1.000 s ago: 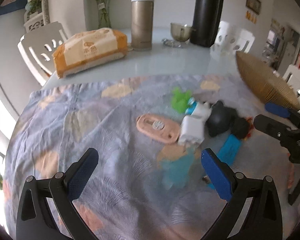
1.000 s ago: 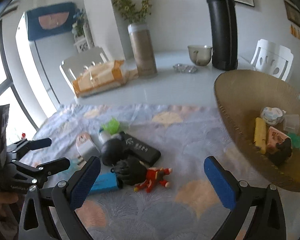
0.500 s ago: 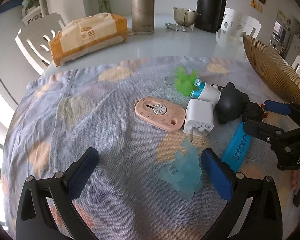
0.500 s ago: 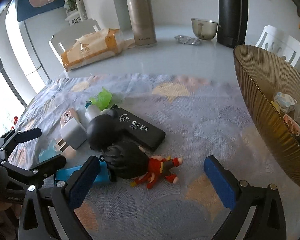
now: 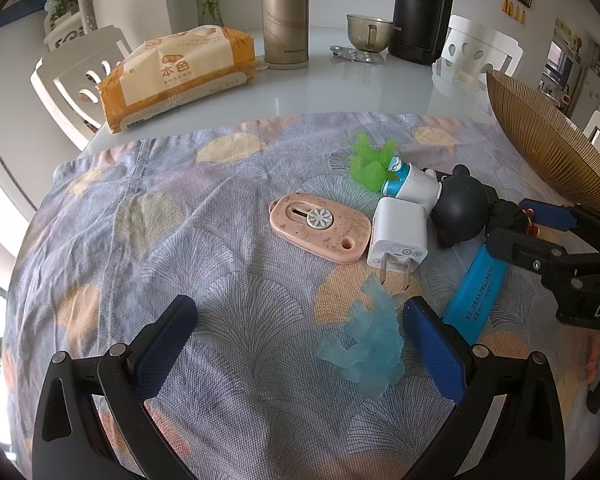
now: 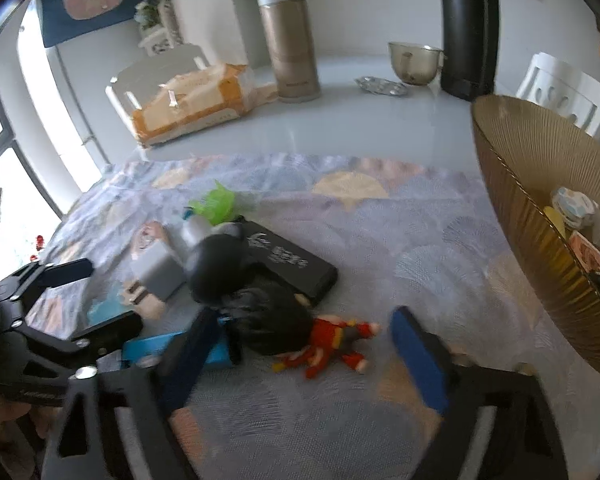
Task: Organize rigid objects
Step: 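Grasp the translucent blue toy with left tool while right tool grasps the red-clothed figure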
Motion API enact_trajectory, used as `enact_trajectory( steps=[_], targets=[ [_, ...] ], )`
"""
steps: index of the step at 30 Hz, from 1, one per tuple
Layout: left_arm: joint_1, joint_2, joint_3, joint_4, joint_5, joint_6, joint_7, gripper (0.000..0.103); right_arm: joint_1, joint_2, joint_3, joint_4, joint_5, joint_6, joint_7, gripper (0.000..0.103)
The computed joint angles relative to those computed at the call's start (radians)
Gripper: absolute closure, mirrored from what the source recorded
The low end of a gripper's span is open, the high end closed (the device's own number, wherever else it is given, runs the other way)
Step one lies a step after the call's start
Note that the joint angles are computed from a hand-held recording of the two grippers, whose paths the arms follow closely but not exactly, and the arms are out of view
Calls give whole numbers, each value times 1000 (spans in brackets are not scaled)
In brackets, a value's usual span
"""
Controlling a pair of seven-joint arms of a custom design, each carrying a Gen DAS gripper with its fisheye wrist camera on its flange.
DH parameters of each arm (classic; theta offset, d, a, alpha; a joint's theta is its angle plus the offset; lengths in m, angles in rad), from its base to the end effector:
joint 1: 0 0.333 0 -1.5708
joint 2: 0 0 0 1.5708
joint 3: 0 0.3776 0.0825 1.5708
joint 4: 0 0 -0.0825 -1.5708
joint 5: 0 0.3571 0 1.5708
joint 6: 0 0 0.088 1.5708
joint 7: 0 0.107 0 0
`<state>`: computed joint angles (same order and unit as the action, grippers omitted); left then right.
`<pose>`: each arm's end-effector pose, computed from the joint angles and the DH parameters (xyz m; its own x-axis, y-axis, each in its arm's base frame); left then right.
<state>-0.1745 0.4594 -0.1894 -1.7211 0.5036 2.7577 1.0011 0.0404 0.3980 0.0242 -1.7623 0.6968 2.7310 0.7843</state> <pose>0.6647 -0.2488 0.4585 -0.1585 -0.9873 -0.0064 -0.7973 0.1318 -0.5890 0.6923 0.0178 0.4691 0.3191 -0.9389 -0.1291 -0.7539 -0.1689 -0.6350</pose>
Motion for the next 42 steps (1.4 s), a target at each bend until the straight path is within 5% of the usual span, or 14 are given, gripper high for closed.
enact_trajectory(
  steps=[14,16,18,21,28,42],
  targets=[
    [2,1,-3,-1,-2,2,4,1,-27,-3,19,4,66,-27,-39,27],
    [13,1,-15,-7,-8,23,27,11,-23,-2,15,5,66,-28,-38,26],
    [-9,-16,6,-33,42,69,12,54,-19,-2,12,4,63,-26,-37,26],
    [45,-17,-68,-50,-18,102,108,74,-17,-3,10,3,62,-25,-36,26],
    [0,-45,-8,-88,11,167,58,74,-30,-5,22,4,99,-29,-58,27],
    [9,-38,-1,-86,18,177,21,74,-50,-32,54,-22,251,-13,-229,27]
  ],
)
